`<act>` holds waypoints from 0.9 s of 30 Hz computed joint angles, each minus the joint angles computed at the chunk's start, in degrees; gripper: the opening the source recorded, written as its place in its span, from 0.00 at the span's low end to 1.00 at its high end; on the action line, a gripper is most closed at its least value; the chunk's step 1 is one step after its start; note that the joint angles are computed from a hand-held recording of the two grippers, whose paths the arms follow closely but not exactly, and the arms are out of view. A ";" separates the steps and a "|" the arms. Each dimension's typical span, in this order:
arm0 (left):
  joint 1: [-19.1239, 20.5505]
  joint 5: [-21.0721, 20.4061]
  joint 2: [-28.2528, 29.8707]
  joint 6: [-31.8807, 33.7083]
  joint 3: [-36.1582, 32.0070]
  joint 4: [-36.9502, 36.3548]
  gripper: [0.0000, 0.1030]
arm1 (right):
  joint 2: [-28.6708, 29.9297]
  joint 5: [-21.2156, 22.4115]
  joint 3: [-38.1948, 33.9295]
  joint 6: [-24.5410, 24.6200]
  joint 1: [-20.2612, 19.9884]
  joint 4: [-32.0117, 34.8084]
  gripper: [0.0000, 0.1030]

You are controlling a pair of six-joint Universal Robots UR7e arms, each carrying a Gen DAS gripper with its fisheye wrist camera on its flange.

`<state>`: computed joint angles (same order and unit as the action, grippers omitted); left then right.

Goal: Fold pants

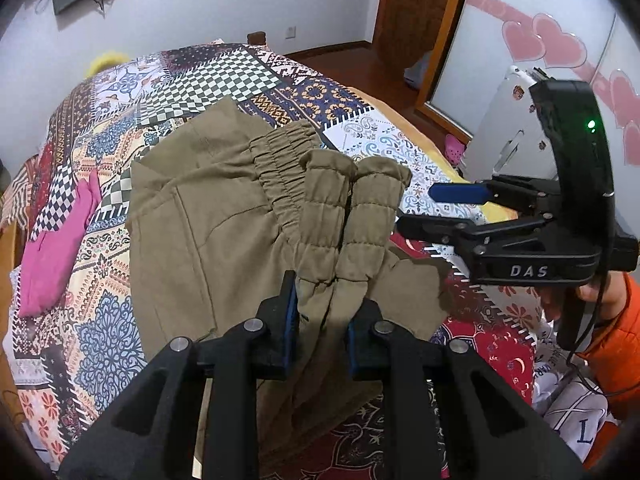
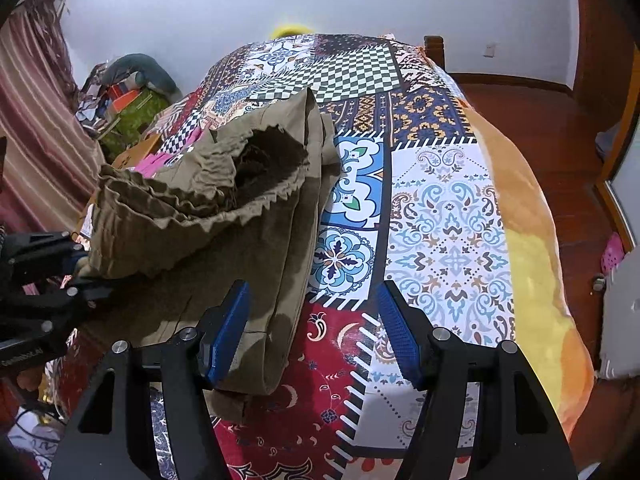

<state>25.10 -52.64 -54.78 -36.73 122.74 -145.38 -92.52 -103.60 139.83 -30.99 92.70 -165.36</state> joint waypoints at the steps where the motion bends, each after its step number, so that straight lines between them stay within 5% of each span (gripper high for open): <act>1: -0.01 -0.20 0.07 -0.14 -0.27 0.77 0.22 | -0.18 -0.03 -0.03 -0.02 0.09 0.02 0.60; 8: -0.23 -1.28 -1.33 -3.11 -0.30 3.20 0.31 | -1.54 0.26 -0.17 0.14 0.29 -0.16 0.60; 12: -0.46 -2.86 -3.58 -4.51 1.35 0.58 0.51 | -2.29 0.35 -0.27 0.20 0.58 -0.31 0.60; 20: -2.24 4.26 -9.48 -8.24 3.54 2.79 0.61 | -2.79 0.64 -0.32 0.10 1.19 -0.69 0.60; 27: 2.30 9.02 -12.31 -7.68 2.41 6.80 0.62 | -1.55 0.22 -0.31 -0.06 1.55 -1.34 0.60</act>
<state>27.40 -43.62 -67.09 -44.42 125.15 -138.58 -94.08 -103.38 139.52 -31.05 94.25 -166.70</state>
